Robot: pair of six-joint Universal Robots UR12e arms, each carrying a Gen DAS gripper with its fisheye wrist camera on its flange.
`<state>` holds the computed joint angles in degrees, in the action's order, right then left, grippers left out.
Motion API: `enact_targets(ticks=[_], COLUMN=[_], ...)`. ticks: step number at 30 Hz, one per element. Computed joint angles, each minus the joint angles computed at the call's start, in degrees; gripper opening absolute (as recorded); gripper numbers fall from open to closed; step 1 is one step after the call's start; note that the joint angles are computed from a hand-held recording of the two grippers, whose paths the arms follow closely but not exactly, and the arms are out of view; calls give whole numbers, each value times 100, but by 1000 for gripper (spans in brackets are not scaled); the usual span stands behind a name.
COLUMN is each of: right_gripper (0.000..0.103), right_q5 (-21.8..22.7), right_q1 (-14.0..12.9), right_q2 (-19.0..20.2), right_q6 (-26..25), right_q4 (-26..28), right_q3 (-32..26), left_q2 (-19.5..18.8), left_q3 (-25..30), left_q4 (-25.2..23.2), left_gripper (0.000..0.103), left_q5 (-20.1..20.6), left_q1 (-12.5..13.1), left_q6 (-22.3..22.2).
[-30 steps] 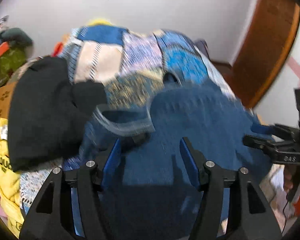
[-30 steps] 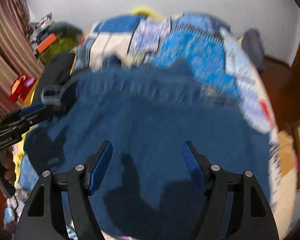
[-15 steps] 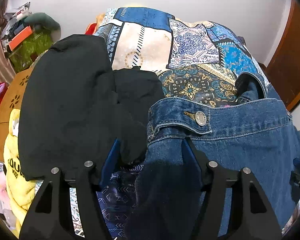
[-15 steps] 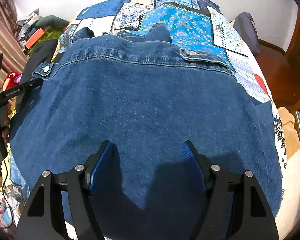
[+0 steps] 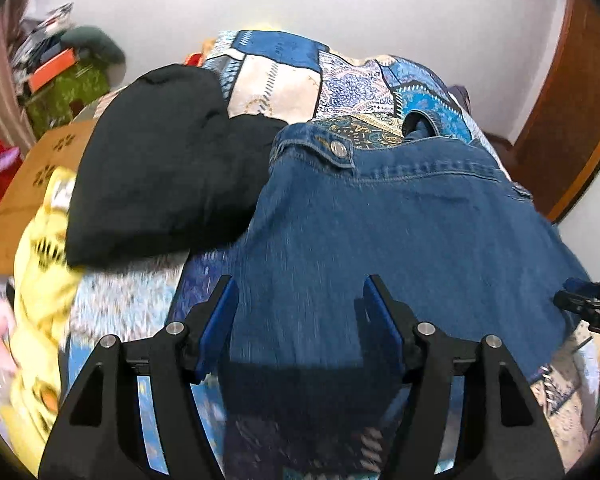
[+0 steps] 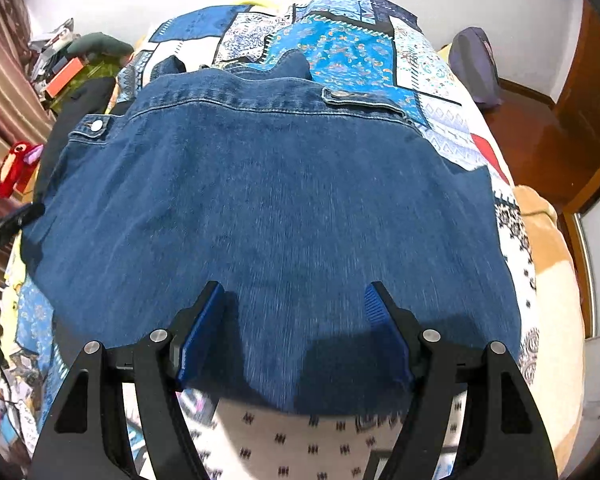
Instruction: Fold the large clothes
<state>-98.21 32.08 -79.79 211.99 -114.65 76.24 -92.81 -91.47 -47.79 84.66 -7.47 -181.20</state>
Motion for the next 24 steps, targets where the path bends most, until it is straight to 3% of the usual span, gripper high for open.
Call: enact_targets(ticks=[5,8,10,13,18,20,24], right_gripper=[69,69,69,69,69,69,69], right_q5=[-85,-165,-171,-85,-34,-65,-59], right_q1=[62,101,115,111,126,133,131], right_q2=[-98,-135,-153,-172,-173,-158,-112], right_q6=[27,3,25,94,138,140,147], right_q4=[-42,-102,-157,-232,-301,-277,-216], right_q3=[45,72,97,137,185,184,159], left_q2=[309,467,556,572,370,280,39], left_q3=[-309,-502,-639,-761,-885,-914,-782], left_q4=[-9,58,89,-101,-229,51,296], left_gripper=[65,71,74,75,74,74,75], left_q5=[-14,-210,-544,-1411,-3125,-3328,-3284], left_q1=[18,70,134,294,581,612,570], left_q6=[-442,-861,-1283,-1846,-2524,-2838,-3125])
